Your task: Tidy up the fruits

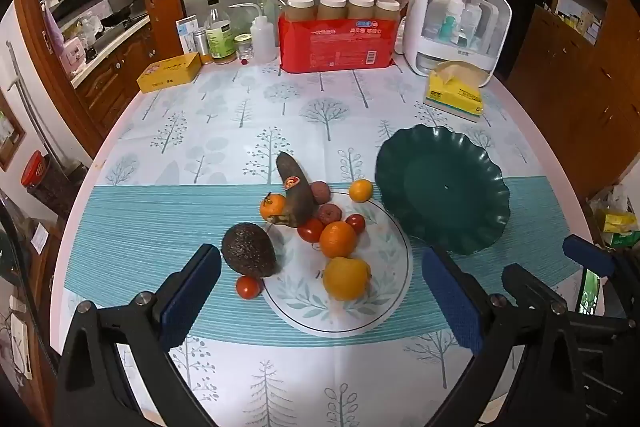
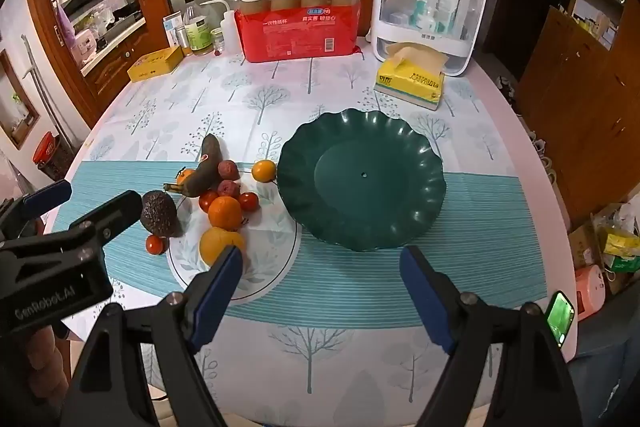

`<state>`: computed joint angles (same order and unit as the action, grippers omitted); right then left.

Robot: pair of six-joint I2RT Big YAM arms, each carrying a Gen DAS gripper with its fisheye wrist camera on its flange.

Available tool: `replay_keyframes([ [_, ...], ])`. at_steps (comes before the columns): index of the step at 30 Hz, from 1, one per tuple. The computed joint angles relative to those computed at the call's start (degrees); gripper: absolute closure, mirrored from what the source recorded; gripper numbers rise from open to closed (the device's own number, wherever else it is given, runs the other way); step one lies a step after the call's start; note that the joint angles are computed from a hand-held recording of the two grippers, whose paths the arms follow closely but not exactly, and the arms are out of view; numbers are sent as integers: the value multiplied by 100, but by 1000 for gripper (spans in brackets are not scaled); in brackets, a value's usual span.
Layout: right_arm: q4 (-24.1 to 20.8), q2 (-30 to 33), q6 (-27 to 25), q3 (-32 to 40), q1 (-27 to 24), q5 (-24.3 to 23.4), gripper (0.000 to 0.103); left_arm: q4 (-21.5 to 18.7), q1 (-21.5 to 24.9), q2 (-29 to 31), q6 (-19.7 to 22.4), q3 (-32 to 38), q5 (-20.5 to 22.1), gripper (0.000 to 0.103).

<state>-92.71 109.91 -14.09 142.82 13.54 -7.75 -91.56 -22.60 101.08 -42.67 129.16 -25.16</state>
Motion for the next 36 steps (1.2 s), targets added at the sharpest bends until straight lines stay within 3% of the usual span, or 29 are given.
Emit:
replay_keyframes([
  [2,102,-94,-35,-172,-29,25,21,48,35,-50,-26,-71,100,3],
  [3,68,-82,-59,-164,-23,19,21,-129,-73,85,-43,144,-110,3],
  [6,72,-97,-75,-197,-42,-26,21,-328,-156,224,-177,415,-77,3],
  [12,199,-261,-90,-470,-49,-82,21,116,-149,-63,-267,-149,158,3],
  [36,263,-316,-342,-540,-73,-133,21,-14,-222,-97,-440,-225,15,2],
])
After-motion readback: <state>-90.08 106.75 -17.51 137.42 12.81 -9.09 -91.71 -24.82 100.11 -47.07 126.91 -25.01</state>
